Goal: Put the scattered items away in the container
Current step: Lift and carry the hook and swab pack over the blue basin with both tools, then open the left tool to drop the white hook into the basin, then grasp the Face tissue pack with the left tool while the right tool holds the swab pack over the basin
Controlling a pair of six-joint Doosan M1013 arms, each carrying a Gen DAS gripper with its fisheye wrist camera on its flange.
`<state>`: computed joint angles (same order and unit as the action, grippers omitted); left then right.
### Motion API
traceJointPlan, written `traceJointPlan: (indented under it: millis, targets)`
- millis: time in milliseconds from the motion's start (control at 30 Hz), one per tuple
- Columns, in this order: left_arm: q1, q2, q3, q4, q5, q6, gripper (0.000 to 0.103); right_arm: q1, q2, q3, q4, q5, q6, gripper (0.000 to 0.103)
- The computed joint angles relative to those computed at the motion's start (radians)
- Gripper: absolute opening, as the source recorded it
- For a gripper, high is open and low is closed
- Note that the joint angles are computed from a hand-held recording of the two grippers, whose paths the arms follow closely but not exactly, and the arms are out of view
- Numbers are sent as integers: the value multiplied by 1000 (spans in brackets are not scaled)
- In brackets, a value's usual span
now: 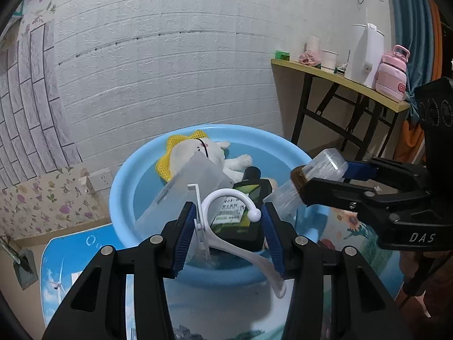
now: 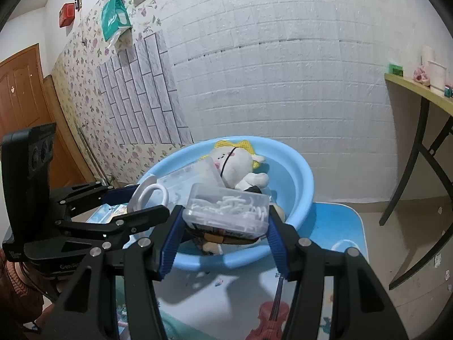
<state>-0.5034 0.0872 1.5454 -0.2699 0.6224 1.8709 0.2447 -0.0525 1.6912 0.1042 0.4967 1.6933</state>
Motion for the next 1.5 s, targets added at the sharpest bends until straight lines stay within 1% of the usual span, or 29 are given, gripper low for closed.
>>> traceJointPlan:
  millis: [167, 233, 267, 300, 467, 567, 633, 733, 800, 867, 933, 967, 1067, 1167, 1267, 1333, 1433, 1500]
  targets:
    - [-2, 18, -18, 15, 1, 1, 47, -10, 21, -12, 28, -12, -25, 55]
    - [1, 22, -21, 8, -1, 1, 51, -13, 25, -15, 39, -21, -36, 55]
    - [2, 22, -20, 4, -4, 1, 57, -15, 27, -14, 45, -25, -43, 55]
    - [4, 22, -19, 0, -8, 2, 59, -17, 29, -16, 48, -25, -48, 55]
    - [8, 11, -4, 11, -26, -8, 60, -17, 38, -25, 46, -26, -51, 55]
    - [14, 1, 8, 35, -32, -38, 66, -11, 44, -32, 55, -22, -70, 55]
    - [21, -8, 18, 56, -34, -66, 70, -6, 48, -35, 62, -18, -85, 55]
    - [34, -27, 41, 86, -43, -117, 72, 5, 52, -39, 65, -23, -92, 55]
    - [45, -38, 54, 105, -46, -148, 76, 14, 57, -46, 75, -19, -112, 55]
    - [59, -47, 68, 126, -48, -184, 77, 21, 62, -53, 81, -11, -131, 55]
    - [76, -53, 80, 120, -51, -198, 82, 30, 69, -62, 75, -4, -137, 55]
    - [85, -56, 85, 123, -51, -210, 83, 34, 72, -64, 67, -2, -131, 55]
    - [108, -63, 102, 153, -50, -259, 84, 42, 80, -72, 44, 9, -106, 55]
    - [129, -65, 113, 151, -49, -274, 84, 47, 84, -73, 31, 19, -91, 55]
    - [150, -72, 128, 71, -66, -221, 84, 57, 86, -77, -14, 21, -63, 55]
    - [152, -71, 127, 40, -77, -183, 84, 61, 90, -81, -26, 24, -57, 55]
    - [145, -69, 125, 49, -89, -162, 84, 65, 98, -92, -49, 33, -36, 56]
    - [146, -61, 121, 71, -77, -175, 84, 69, 103, -99, -67, 41, -26, 56]
